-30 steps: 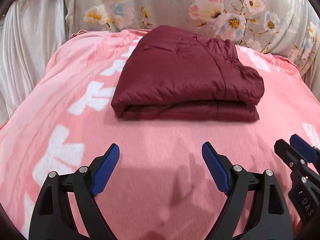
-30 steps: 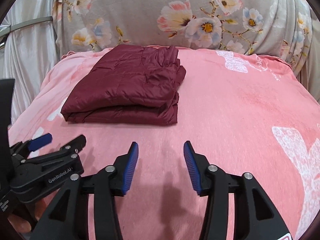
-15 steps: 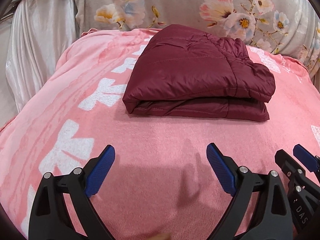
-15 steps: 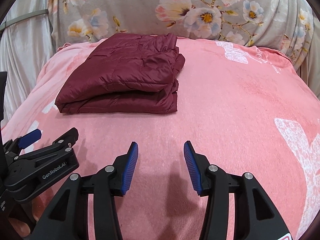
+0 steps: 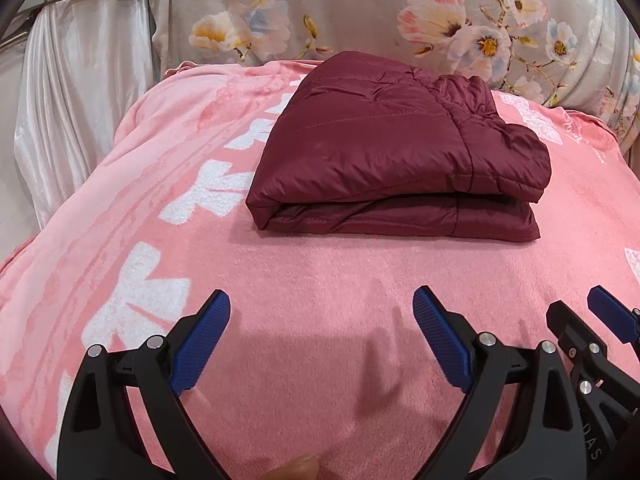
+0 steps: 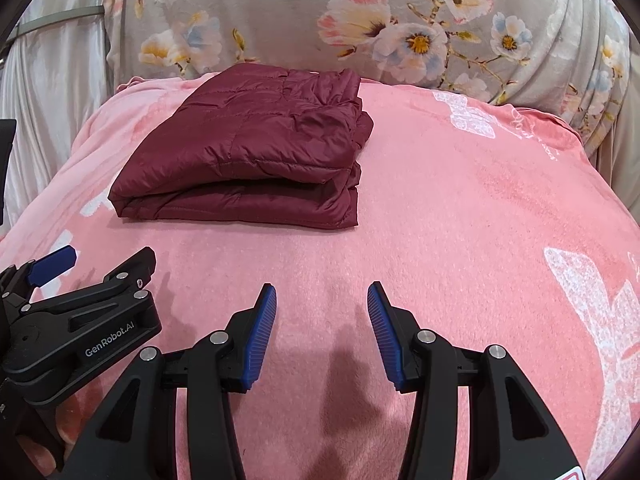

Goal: Fold large clothes

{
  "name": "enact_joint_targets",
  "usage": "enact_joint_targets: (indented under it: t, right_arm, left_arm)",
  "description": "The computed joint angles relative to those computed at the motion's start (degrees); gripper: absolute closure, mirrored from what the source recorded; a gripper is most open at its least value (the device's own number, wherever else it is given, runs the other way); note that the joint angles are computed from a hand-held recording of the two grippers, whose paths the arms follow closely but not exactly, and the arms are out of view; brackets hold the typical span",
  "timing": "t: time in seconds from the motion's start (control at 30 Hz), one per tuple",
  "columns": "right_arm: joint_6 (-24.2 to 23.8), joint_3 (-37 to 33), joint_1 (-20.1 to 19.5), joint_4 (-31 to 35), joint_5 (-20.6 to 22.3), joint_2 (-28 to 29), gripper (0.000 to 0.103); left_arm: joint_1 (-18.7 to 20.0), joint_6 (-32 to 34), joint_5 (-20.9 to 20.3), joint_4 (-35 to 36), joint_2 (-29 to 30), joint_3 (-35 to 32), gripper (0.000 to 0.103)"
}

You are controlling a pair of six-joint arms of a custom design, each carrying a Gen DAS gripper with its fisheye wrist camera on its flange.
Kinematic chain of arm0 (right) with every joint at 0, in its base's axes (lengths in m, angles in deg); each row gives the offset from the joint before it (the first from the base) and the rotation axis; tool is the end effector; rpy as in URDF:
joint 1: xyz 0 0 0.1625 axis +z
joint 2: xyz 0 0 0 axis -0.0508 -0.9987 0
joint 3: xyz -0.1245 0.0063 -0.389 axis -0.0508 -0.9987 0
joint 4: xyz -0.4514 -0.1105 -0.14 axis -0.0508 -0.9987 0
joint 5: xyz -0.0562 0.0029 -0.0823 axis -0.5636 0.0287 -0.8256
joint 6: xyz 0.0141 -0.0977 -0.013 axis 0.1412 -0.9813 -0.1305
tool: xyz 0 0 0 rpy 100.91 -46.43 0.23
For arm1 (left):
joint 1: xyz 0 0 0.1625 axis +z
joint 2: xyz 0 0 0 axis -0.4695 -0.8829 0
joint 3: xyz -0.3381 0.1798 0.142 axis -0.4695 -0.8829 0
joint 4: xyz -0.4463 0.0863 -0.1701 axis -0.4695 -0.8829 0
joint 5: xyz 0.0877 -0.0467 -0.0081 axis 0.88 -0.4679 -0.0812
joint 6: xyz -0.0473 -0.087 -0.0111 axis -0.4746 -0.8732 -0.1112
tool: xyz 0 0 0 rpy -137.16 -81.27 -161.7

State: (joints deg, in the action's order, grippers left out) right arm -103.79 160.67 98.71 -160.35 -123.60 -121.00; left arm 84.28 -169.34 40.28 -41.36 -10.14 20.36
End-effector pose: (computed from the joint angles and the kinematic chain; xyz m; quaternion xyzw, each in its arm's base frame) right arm 0.1234 -0.6169 0.1394 -0.0137 -0.8024 0.4364 0.4068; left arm -0.2269 -0.7034 0.0081 0.3080 0.8368 -0.3219 0.3183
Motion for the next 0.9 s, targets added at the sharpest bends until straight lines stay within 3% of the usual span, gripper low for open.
enact_joint_targets:
  t: [0.9]
  right_arm:
    - [-0.39, 0.32, -0.22, -0.24, 0.3, -0.25, 0.056]
  left_arm:
    - [-0.4, 1.24, -0.87, -1.49, -0.25, 0.77, 0.013]
